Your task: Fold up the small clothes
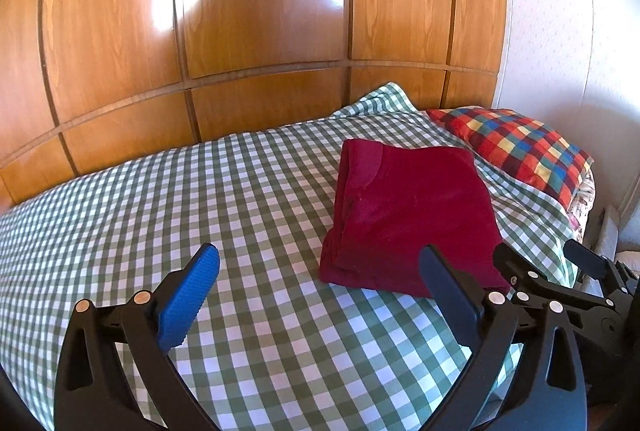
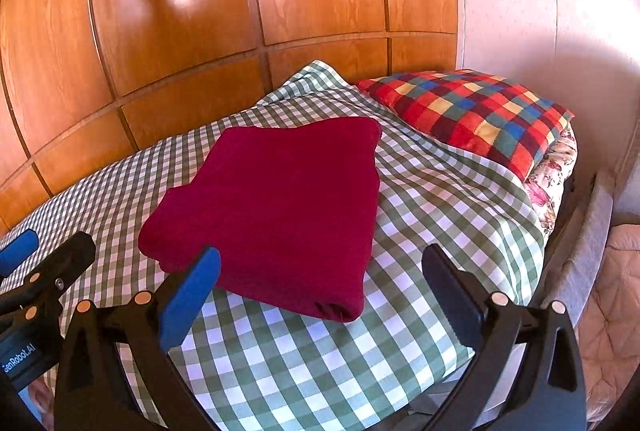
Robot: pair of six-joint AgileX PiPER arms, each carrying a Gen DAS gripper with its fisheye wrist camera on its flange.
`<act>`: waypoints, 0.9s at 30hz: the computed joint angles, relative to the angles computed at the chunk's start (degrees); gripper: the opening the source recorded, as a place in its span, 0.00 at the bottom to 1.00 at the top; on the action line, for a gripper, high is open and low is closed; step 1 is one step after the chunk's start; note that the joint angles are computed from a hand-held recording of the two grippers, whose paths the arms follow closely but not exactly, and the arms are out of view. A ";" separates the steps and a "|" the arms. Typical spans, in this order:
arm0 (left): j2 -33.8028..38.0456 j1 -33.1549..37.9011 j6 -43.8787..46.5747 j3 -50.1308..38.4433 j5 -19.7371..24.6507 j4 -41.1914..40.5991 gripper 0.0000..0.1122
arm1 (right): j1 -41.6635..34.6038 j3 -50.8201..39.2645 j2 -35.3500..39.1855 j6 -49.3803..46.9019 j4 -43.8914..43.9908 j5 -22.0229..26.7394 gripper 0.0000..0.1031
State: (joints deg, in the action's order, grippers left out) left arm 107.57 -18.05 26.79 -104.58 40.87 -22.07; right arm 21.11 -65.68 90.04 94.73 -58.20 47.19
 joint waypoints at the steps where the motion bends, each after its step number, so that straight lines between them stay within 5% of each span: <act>1: 0.00 0.03 -0.24 -0.07 0.02 0.14 0.88 | 0.10 0.04 -0.07 -0.02 -0.08 0.08 0.98; 27: -1.80 1.60 -0.02 1.44 -2.23 -2.17 0.88 | 3.47 -0.24 -0.40 2.72 -3.70 4.28 0.98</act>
